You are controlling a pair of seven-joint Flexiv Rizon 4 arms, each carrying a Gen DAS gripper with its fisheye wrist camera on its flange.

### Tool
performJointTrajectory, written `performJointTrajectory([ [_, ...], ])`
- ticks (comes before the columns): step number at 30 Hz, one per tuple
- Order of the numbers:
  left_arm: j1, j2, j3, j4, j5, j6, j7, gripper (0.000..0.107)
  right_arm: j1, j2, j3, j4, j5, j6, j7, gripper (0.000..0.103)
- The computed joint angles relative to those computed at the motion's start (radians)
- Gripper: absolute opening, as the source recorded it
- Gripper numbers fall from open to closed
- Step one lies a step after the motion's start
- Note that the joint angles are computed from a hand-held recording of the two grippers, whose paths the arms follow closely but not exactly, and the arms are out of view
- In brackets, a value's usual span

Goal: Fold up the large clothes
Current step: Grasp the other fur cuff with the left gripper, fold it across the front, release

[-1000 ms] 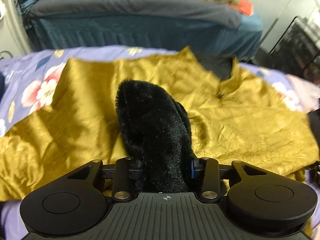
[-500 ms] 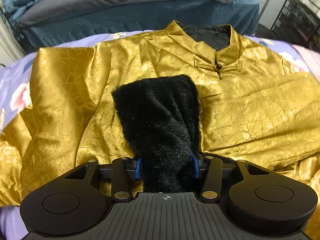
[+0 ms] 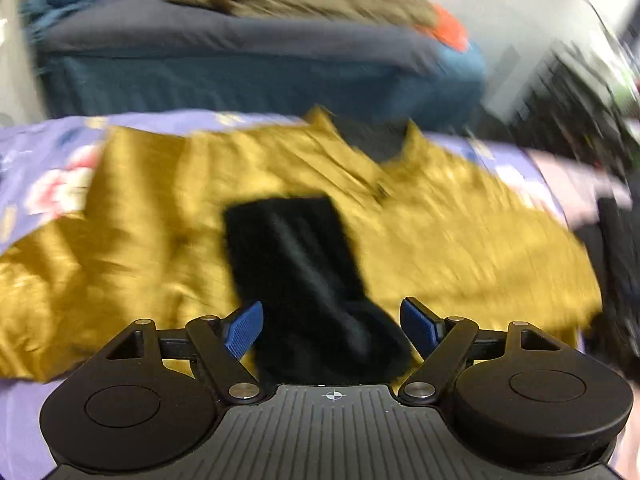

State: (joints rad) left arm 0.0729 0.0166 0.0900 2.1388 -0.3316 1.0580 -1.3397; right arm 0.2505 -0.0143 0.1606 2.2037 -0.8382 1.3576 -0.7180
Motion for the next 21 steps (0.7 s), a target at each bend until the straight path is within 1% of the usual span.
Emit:
performJointTrajectory([
  [1, -0.002, -0.009, -0.006, -0.010, 0.038, -0.014, 0.001, 0.103, 0.010, -0.022, 0.008, -0.018, 0.052, 0.011, -0.046, 0.076],
  [2, -0.005, -0.021, -0.012, -0.022, 0.090, -0.025, -0.012, 0.103, 0.023, -0.049, 0.022, -0.047, 0.141, 0.011, -0.121, 0.076],
  [4, -0.005, -0.057, -0.018, -0.063, 0.190, -0.075, -0.052, 0.103, 0.048, -0.106, 0.055, -0.116, 0.321, -0.018, -0.270, 0.081],
  [5, -0.005, -0.076, -0.018, -0.081, 0.213, -0.099, -0.063, 0.103, 0.060, -0.136, 0.061, -0.150, 0.372, -0.035, -0.312, 0.086],
  [7, -0.002, -0.106, -0.018, -0.095, 0.198, -0.119, -0.053, 0.103, 0.099, -0.186, 0.034, -0.196, 0.375, -0.070, -0.303, 0.089],
  [8, 0.002, -0.121, -0.014, -0.111, 0.203, -0.144, -0.064, 0.103, 0.113, -0.211, 0.026, -0.223, 0.387, -0.111, -0.296, 0.089],
  [9, 0.007, -0.138, -0.010, -0.134, 0.206, -0.185, -0.083, 0.103, 0.120, -0.231, 0.033, -0.254, 0.424, -0.167, -0.306, 0.089],
  [11, 0.029, -0.174, -0.009, -0.156, 0.136, -0.263, -0.089, 0.103, 0.114, -0.268, 0.057, -0.308, 0.524, -0.269, -0.365, 0.089],
  [12, 0.033, -0.182, -0.009, -0.155, 0.117, -0.262, -0.088, 0.103, 0.114, -0.279, 0.059, -0.320, 0.553, -0.297, -0.384, 0.089],
  [13, 0.032, -0.185, -0.009, -0.156, 0.124, -0.249, -0.085, 0.103, 0.110, -0.288, 0.063, -0.322, 0.581, -0.303, -0.412, 0.089],
  [14, 0.027, -0.191, -0.008, -0.168, 0.149, -0.259, -0.088, 0.103, 0.110, -0.291, 0.061, -0.308, 0.591, -0.279, -0.432, 0.093],
  [15, 0.018, -0.196, -0.007, -0.181, 0.185, -0.267, -0.097, 0.103, 0.114, -0.291, 0.056, -0.288, 0.583, -0.238, -0.452, 0.099],
  [17, 0.001, -0.202, -0.004, -0.191, 0.241, -0.259, -0.125, 0.103, 0.136, -0.294, 0.038, -0.266, 0.540, -0.214, -0.473, 0.103],
  [19, -0.006, -0.204, -0.002, -0.189, 0.260, -0.246, -0.155, 0.103, 0.178, -0.294, -0.001, -0.253, 0.459, -0.222, -0.422, 0.103],
  [21, -0.010, -0.205, -0.001, -0.187, 0.269, -0.239, -0.172, 0.103, 0.196, -0.297, -0.014, -0.263, 0.433, -0.252, -0.362, 0.103],
])
